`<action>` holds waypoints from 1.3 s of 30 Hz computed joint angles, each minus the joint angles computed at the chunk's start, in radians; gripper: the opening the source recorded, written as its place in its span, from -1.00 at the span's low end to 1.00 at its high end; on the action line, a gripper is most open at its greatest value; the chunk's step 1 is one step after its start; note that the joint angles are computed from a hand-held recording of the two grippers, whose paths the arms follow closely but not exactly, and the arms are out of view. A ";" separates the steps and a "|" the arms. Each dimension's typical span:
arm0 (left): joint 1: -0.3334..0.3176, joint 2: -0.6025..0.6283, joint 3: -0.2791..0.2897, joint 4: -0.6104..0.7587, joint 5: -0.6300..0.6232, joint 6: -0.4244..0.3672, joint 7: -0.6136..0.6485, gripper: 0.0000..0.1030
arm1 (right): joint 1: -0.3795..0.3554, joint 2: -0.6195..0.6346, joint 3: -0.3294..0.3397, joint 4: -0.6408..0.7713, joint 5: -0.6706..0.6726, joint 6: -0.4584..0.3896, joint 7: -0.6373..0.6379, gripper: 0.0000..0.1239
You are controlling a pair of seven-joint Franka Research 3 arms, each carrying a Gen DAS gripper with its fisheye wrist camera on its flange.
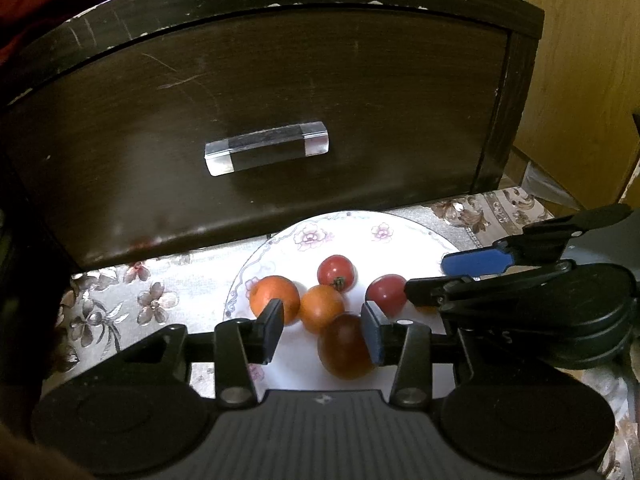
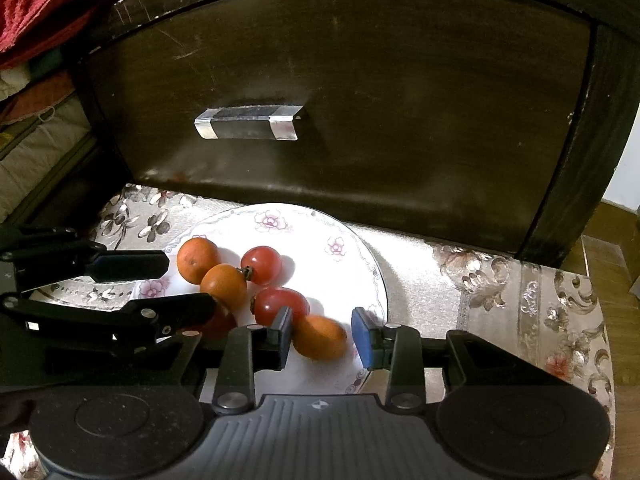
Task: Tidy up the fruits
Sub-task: 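Lower both mandarins into the plate and open both grippers, then move the left gripper back to a brown kiwi and grasp it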
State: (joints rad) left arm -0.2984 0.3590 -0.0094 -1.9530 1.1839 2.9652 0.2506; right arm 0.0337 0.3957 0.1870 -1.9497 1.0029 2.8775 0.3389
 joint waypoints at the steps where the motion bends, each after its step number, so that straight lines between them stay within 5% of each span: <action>1: -0.002 -0.002 0.001 -0.001 0.002 -0.004 -0.002 -0.08 | -0.003 -0.002 0.004 -0.002 0.006 0.003 -0.007 -0.46; 39: 0.064 -0.211 -0.114 -0.215 0.121 -0.097 -0.111 -0.07 | 0.084 -0.214 -0.078 -0.201 0.207 -0.058 -0.174 -0.34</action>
State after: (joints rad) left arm -0.2347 0.1478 -0.1235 -2.1682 1.3054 2.8686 0.1392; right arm 0.1174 0.1818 0.1093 -2.1503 1.2099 2.8193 0.1653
